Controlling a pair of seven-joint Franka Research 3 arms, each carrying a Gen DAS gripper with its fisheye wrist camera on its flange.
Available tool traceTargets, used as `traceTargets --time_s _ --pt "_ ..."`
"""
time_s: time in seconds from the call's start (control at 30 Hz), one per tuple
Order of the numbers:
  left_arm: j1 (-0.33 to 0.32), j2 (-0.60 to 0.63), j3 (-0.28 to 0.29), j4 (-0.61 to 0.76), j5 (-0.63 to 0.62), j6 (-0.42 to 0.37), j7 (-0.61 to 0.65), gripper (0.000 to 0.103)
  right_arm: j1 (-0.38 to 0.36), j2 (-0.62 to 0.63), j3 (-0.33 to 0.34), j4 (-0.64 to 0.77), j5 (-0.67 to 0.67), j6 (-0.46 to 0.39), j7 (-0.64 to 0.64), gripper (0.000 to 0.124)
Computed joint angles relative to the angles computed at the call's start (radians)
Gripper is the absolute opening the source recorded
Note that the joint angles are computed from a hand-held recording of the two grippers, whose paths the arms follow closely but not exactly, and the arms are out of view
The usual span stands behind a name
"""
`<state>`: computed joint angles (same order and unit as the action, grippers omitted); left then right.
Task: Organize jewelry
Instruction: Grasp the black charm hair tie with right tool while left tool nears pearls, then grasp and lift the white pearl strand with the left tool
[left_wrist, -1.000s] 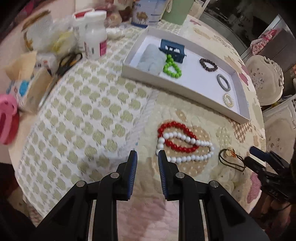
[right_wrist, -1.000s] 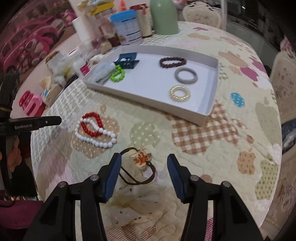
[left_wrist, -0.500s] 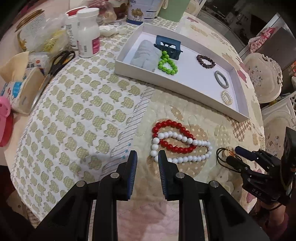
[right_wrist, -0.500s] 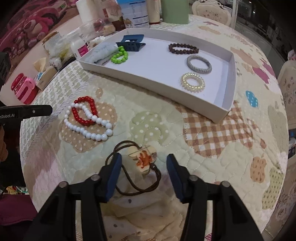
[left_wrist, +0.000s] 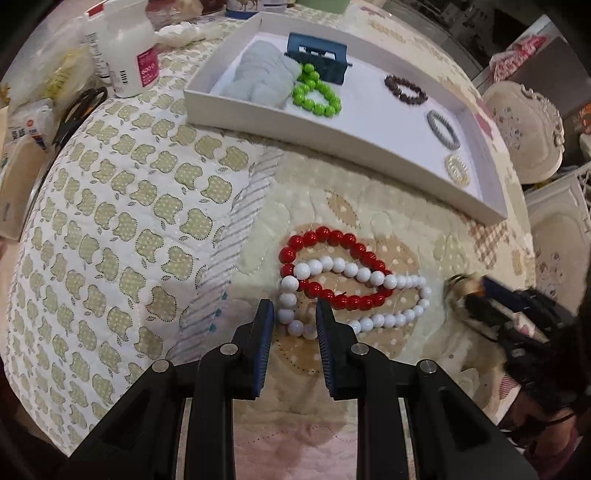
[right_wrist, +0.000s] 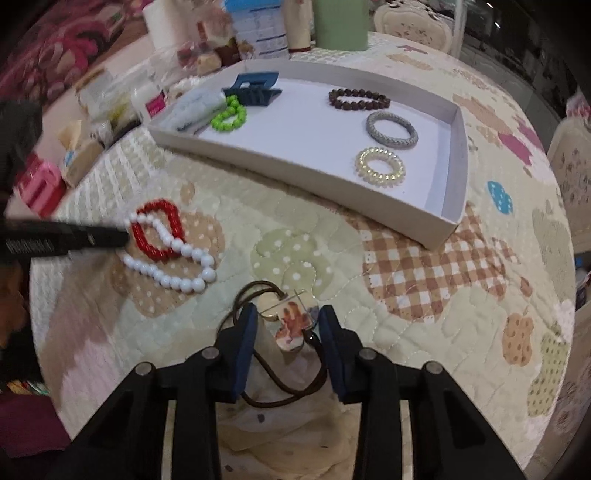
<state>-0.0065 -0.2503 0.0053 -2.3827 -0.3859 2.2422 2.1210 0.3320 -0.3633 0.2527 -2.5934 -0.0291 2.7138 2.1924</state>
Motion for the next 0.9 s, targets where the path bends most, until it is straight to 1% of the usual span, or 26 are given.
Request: traceTargets --time_s 0.07,0.1,0.13,0.17,0.23,0.37,0.63,0.77,0.9 --pt "-0.004 -0.001 -0.001 -0.008 -0.014 0.021 0.007 0.023 0.009 -0.032 -0.014 -0.021 0.031 0.03 0.002 0.036" --pt "-0.007 0.001 0.002 -0.009 -0.027 0.029 0.015 0.021 0.008 -0.047 -0.014 -0.028 0.039 0.037 0.004 0.036" --pt "-0.008 0.003 0.005 -0.009 -0.038 0.032 0.021 0.017 0.006 -0.07 -0.015 -0.039 0.048 0.045 0.007 0.036" --pt "-0.007 0.006 0.004 -0.008 -0.038 0.03 0.021 0.009 0.004 -0.085 -0.014 -0.045 0.055 0.05 0.009 0.036" --pt "-0.003 0.003 0.006 -0.008 -0.041 0.025 0.02 0.009 -0.007 -0.118 -0.003 -0.055 0.059 0.053 0.016 0.036" --pt "-0.004 -0.049 0.021 -0.016 -0.059 0.01 0.052 0.009 -0.033 -0.19 0.017 -0.067 0.051 0.043 0.026 0.036" --pt "-0.035 -0.164 0.053 0.012 -0.084 -0.044 0.097 0.009 -0.066 -0.293 0.035 -0.079 0.04 0.007 0.016 0.036" --pt "-0.05 -0.194 0.055 0.038 -0.073 -0.042 0.092 0.009 -0.077 -0.324 0.042 -0.082 0.04 0.005 0.013 0.036" --pt "-0.064 -0.213 0.053 0.065 -0.049 -0.019 0.085 0.009 -0.09 -0.337 0.051 -0.072 0.035 0.002 0.01 0.036"
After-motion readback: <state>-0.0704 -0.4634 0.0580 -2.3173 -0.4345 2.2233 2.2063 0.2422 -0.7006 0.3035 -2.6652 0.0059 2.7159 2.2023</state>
